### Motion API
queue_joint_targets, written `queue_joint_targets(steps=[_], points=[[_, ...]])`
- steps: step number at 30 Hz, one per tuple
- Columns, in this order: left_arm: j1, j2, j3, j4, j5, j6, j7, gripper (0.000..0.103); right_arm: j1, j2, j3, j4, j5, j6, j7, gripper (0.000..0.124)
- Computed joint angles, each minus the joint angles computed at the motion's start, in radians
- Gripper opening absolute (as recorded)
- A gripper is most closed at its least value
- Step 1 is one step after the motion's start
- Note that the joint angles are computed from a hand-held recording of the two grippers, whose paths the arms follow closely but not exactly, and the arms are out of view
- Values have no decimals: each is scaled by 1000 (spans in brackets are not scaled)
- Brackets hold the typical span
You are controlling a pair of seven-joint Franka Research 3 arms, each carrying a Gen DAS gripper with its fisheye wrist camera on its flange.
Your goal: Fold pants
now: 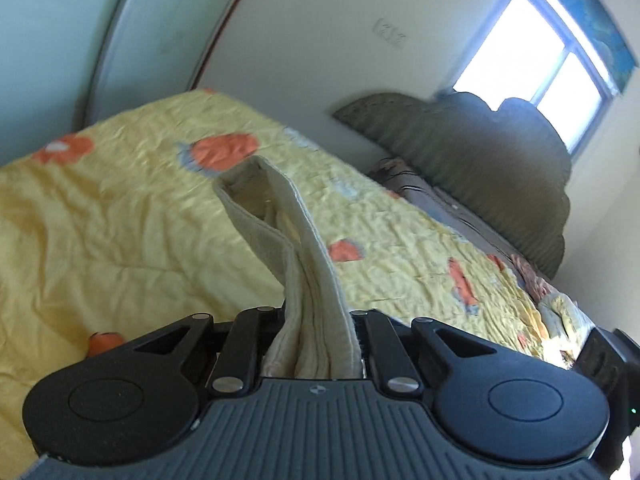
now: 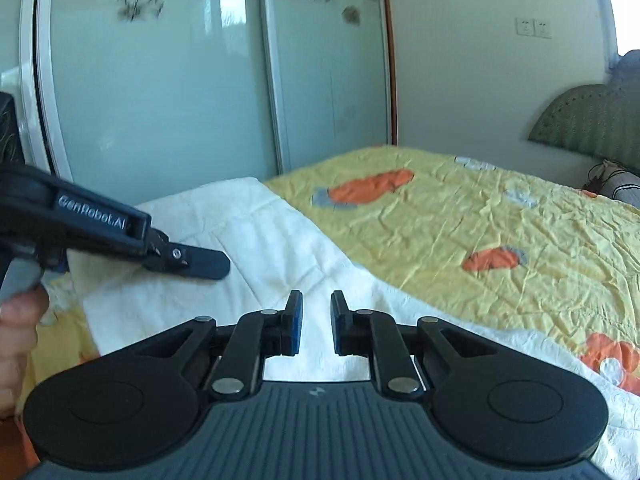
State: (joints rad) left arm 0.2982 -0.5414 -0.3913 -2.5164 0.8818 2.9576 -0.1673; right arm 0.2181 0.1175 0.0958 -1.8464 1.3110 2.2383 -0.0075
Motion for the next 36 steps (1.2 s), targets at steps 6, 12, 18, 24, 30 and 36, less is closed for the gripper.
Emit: queue_joint_targets(steps=[6,12,18,24,30,36], points=[[60,146,-191,240,210,-83,-113,12,-61,-9,-32,12,150,-53,1,14],[6,440,-282,494,402,-132,-144,13,-135,14,-80,34,215,-8,42,14],[-125,740,-275,719,474,-179,-79,14,-208,93,-88,92,176,69,160,14],[-238,917,-227,848,404,-209,47,16,-254,150,-82,108,92,145,229,14],[-300,1018,-190,932,285,-217,206,17,-265,159,-64,83,2,261,233,15],[-343,1076,-166,988,164,-200,357,39,-256,117,-63,11,-1,476,135,15]])
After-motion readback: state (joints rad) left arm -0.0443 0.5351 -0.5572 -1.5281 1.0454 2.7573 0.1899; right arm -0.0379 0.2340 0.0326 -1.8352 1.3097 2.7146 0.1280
